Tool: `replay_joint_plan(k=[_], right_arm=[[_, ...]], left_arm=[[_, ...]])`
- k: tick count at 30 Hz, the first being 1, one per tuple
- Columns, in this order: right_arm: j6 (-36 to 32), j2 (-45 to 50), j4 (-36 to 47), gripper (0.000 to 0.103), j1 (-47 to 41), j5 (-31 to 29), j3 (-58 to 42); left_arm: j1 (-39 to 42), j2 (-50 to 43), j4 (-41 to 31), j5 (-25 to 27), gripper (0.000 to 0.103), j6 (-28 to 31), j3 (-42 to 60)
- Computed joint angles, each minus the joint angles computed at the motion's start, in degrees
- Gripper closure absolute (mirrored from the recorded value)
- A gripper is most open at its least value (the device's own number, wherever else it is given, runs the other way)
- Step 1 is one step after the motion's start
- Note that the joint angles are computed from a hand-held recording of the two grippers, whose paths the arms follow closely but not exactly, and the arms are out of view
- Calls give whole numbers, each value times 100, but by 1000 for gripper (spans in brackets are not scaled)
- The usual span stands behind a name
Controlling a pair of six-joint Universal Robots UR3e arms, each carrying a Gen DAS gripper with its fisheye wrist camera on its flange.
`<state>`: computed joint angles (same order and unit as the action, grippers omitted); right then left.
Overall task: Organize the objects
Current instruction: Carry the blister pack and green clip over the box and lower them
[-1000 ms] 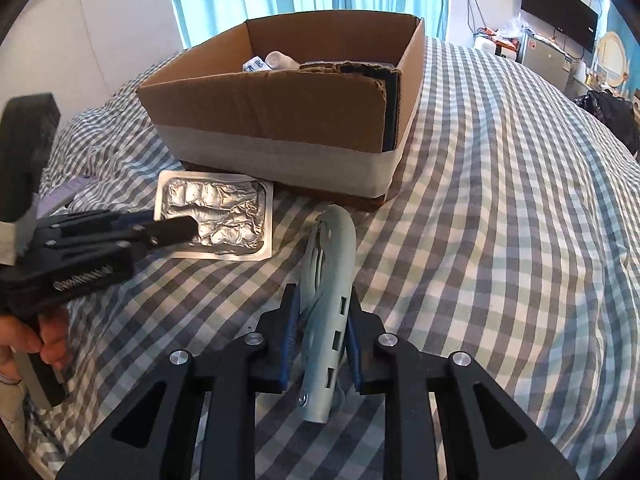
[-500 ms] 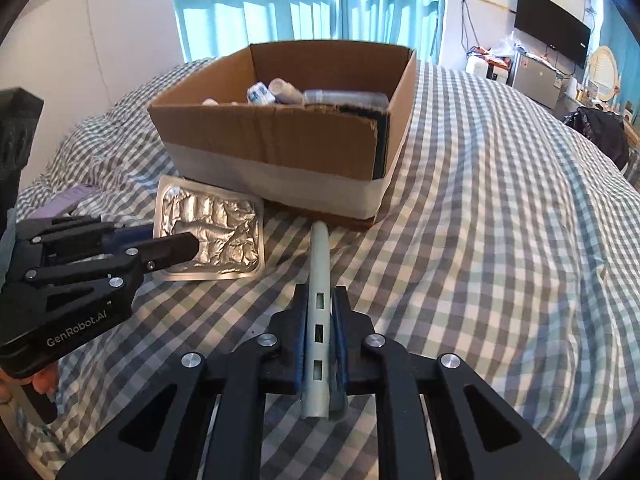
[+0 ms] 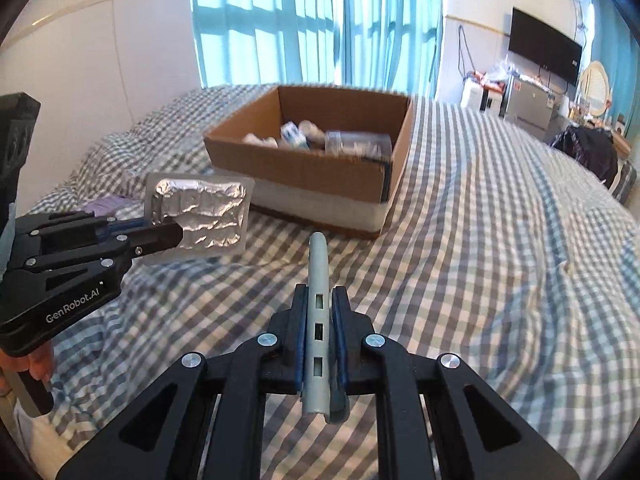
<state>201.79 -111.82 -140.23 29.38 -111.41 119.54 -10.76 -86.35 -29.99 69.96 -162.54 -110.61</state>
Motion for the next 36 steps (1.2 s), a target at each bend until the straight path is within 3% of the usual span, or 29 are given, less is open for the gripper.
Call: replay_joint_plan(k=[8,17,26,36], right_arm=[[111,5,429,92,555,-651,-730],[-319,109,586,92,556,-812,-1400],[-1187,554,319,92,-154,-341,-2152],[-1929,1468,-123,92,-1473,932,-2939]], left_arm=[[184,664,-169,-155,97,-91,-115],[239,617,-243,-358,97,-318,388],[215,-291,-166,-255,97,-684,1570],[20,-1932,-222,51,97,-1052,3420]])
